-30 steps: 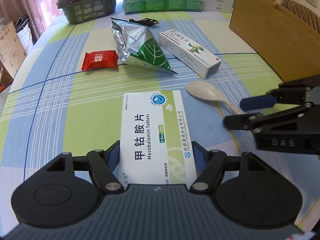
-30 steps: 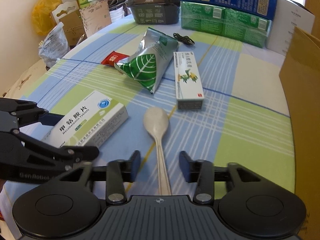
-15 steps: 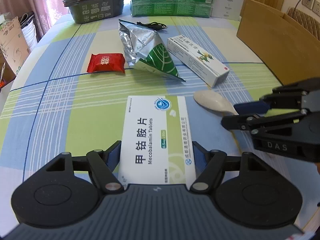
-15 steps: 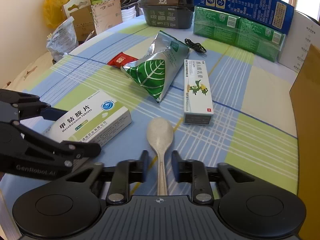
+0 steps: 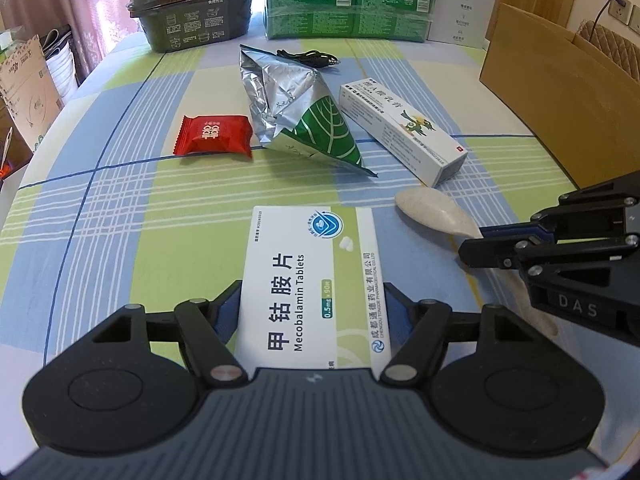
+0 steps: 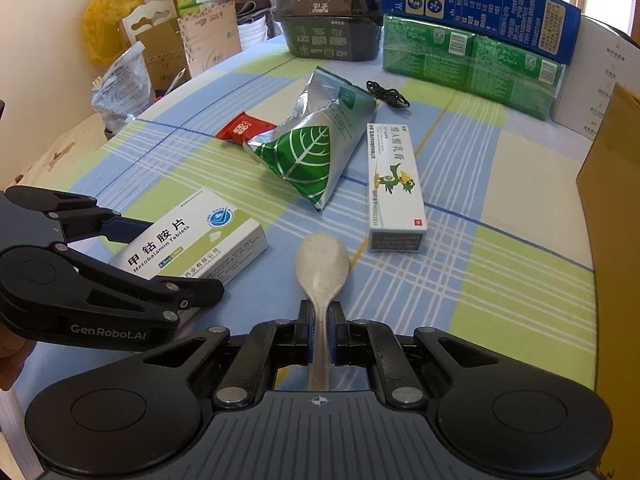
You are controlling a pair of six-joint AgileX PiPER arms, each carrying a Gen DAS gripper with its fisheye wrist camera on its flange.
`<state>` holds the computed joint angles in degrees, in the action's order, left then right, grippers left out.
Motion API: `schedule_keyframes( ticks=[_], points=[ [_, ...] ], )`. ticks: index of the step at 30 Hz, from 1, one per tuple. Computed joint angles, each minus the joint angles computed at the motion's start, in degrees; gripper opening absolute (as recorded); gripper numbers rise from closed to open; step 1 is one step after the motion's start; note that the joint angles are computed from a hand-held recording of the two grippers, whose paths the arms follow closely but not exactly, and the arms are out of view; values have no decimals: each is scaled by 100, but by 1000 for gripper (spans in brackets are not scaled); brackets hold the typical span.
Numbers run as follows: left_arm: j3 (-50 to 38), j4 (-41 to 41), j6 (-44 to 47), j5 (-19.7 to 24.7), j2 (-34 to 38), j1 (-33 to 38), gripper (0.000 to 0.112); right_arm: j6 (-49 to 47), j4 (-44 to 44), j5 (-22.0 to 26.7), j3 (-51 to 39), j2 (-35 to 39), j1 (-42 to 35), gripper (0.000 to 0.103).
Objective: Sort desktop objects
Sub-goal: 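Lift and carry the Mecobalamin box and spoon over the cardboard box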
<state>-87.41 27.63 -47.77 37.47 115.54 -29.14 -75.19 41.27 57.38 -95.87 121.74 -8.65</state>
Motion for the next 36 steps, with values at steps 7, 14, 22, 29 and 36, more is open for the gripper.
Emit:
schedule_keyframes(
  ticks=[7,14,22,29,36],
  points=[
    [-30,27,-8,149,-67,-34,67,122,117,-45,-36,-25,-66,4],
    [-239,32,19,387,-102,-118,67,98,269,-123,92,-206,-158,4],
    [-326,28,-9,635,-256,-284,67,62,507,-205,364,-525,-387,4],
    [-348,97,-121,820,-438,-488,67,-33,688,-208,783,-896,-610,4],
    [-478,167,-140,991,-579,-716,67,-109,787,3,868,-1175,-794,4]
  ],
)
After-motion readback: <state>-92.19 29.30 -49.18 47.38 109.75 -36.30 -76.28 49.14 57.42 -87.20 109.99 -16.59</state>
